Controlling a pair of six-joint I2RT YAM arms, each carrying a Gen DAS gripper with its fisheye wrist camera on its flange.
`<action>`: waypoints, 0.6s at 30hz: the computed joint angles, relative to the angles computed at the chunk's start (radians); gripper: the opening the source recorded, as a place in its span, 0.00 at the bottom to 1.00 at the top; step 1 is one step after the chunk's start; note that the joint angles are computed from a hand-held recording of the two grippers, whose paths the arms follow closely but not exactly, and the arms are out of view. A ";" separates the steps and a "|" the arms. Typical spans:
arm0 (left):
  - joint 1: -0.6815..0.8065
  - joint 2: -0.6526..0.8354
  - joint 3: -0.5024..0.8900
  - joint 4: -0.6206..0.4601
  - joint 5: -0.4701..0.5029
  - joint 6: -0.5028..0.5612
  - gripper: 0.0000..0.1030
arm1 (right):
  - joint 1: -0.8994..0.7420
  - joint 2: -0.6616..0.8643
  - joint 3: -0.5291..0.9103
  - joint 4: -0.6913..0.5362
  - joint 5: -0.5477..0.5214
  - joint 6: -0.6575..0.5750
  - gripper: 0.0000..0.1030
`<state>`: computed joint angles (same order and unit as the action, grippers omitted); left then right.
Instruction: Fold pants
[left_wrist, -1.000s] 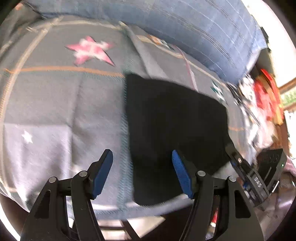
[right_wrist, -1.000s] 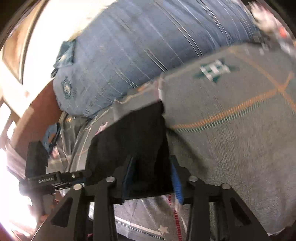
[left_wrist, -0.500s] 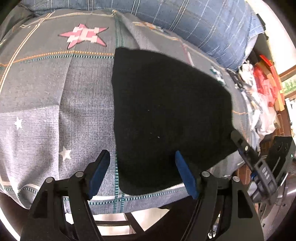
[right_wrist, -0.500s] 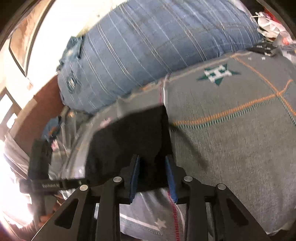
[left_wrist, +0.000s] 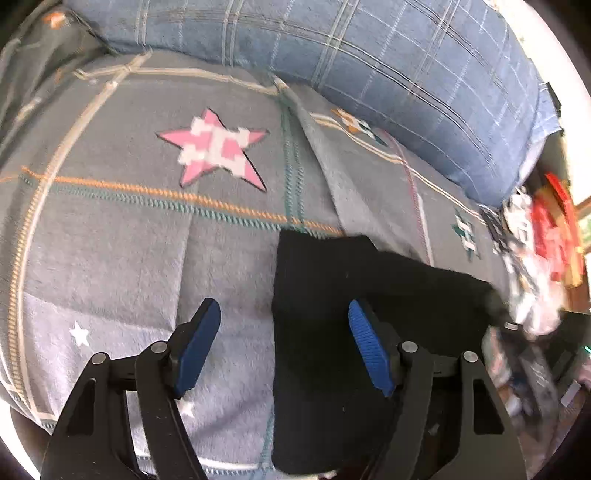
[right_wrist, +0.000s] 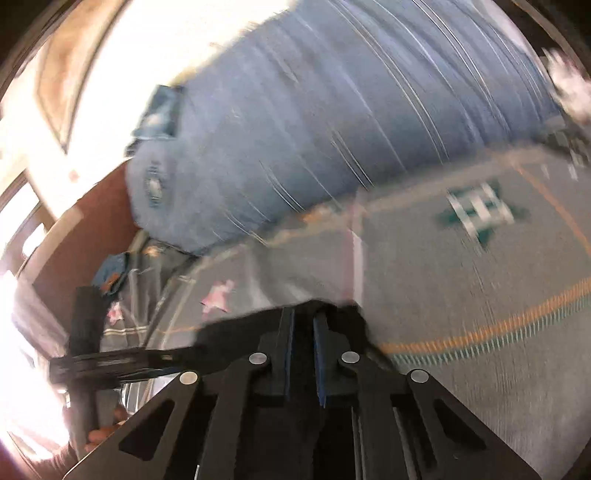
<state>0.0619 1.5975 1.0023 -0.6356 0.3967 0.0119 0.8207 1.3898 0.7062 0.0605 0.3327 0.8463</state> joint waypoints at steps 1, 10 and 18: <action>-0.019 0.006 -0.004 0.013 -0.020 -0.011 0.70 | 0.004 0.014 0.022 -0.024 0.022 -0.022 0.08; -0.065 -0.038 -0.036 0.044 -0.082 -0.024 0.69 | -0.060 0.024 -0.023 -0.032 -0.096 0.095 0.14; -0.032 -0.051 -0.026 -0.015 -0.046 0.017 0.69 | -0.036 -0.088 -0.078 -0.089 -0.102 0.172 0.42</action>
<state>0.0303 1.5463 0.9763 -0.6503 0.3505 0.0293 0.7845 1.3023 0.6286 -0.0284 0.2306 1.0183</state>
